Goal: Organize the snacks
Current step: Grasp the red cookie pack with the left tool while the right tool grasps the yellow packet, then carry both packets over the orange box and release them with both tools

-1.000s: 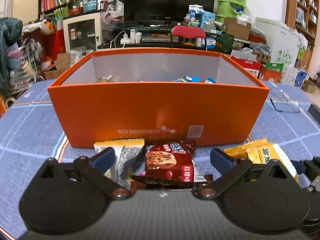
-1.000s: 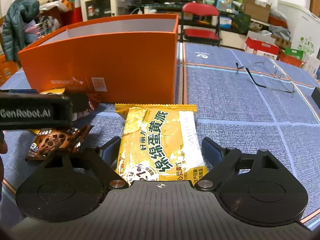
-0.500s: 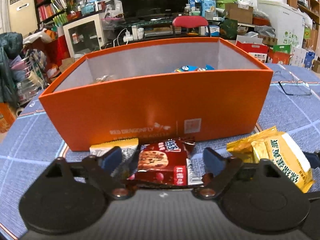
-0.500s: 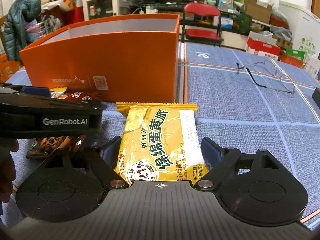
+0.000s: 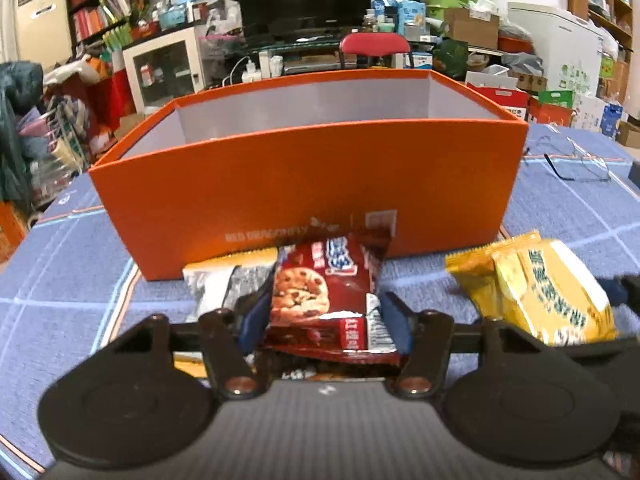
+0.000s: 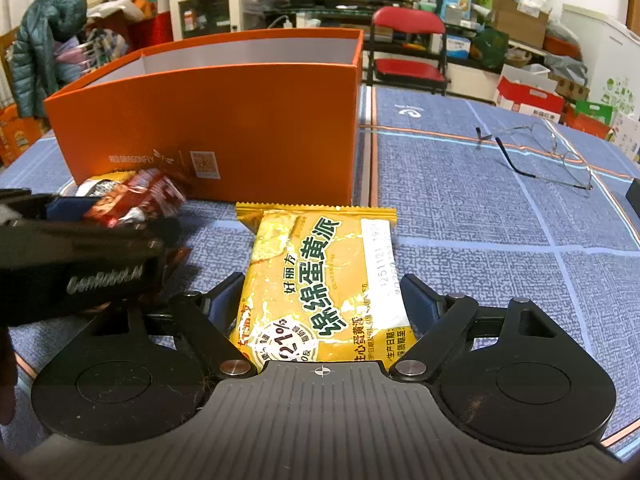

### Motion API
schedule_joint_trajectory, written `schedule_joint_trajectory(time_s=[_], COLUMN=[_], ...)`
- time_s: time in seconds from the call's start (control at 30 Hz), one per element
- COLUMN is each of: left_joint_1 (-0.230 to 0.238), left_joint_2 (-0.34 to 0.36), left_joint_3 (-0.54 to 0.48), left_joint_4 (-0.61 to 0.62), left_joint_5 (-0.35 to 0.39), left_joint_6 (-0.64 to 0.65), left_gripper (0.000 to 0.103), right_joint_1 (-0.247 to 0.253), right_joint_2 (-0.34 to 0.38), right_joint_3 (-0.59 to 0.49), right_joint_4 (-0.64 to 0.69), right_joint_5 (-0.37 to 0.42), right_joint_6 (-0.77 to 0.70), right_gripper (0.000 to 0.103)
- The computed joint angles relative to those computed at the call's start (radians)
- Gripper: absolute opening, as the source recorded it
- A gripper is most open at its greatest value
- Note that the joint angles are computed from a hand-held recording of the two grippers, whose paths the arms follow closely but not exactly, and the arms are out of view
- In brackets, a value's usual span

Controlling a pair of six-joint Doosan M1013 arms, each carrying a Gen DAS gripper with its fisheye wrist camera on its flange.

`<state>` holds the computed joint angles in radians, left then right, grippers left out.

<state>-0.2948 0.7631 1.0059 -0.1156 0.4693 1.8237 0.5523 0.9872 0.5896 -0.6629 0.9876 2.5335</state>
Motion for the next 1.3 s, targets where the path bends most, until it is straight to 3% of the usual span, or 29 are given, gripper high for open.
schedule_joint_trajectory(time_s=[0.13,0.2,0.27,0.4,0.47,0.57,0.63,0.73,0.97,1.3], left_joint_1=[0.006,0.009,0.012,0.028,0.029,0.022,0.021,0.026,0.043,0.059], left_joint_2=[-0.011,-0.01,-0.002,0.03,0.043,0.057,0.054,0.045,0.013,-0.057], left_joint_3=[0.017,0.018,0.006,-0.06,-0.085,-0.112,-0.109,-0.098,-0.055,0.039], left_joint_4=[-0.019,-0.048,-0.1,-0.22,-0.216,-0.133,-0.134,-0.17,-0.28,-0.411], left_joint_5=[-0.02,-0.036,-0.031,0.05,0.077,0.123,0.126,0.128,0.11,0.046], left_joint_6=[0.009,0.024,0.059,0.073,0.063,-0.004,0.002,0.03,0.134,0.325], left_gripper=[0.065,0.074,0.075,0.075,0.075,0.064,0.059,0.052,0.049,0.049], right_joint_1=[0.0,-0.001,-0.001,-0.004,-0.004,-0.004,-0.004,-0.005,-0.003,0.02], right_joint_2=[-0.002,-0.006,-0.009,-0.012,-0.009,0.002,0.002,0.002,-0.023,-0.096], right_joint_3=[0.003,0.011,0.017,0.022,0.018,-0.007,-0.013,-0.02,0.023,0.126], right_joint_4=[0.005,0.004,0.002,0.006,0.004,0.011,0.021,0.035,0.019,-0.128], right_joint_5=[-0.006,-0.012,-0.018,-0.025,-0.021,-0.003,-0.003,0.005,-0.005,-0.055], right_joint_6=[-0.007,-0.006,-0.002,-0.003,0.0,-0.01,-0.026,-0.039,-0.04,0.009], right_gripper=[0.074,0.074,0.074,0.075,0.075,0.07,0.051,0.038,0.035,0.034])
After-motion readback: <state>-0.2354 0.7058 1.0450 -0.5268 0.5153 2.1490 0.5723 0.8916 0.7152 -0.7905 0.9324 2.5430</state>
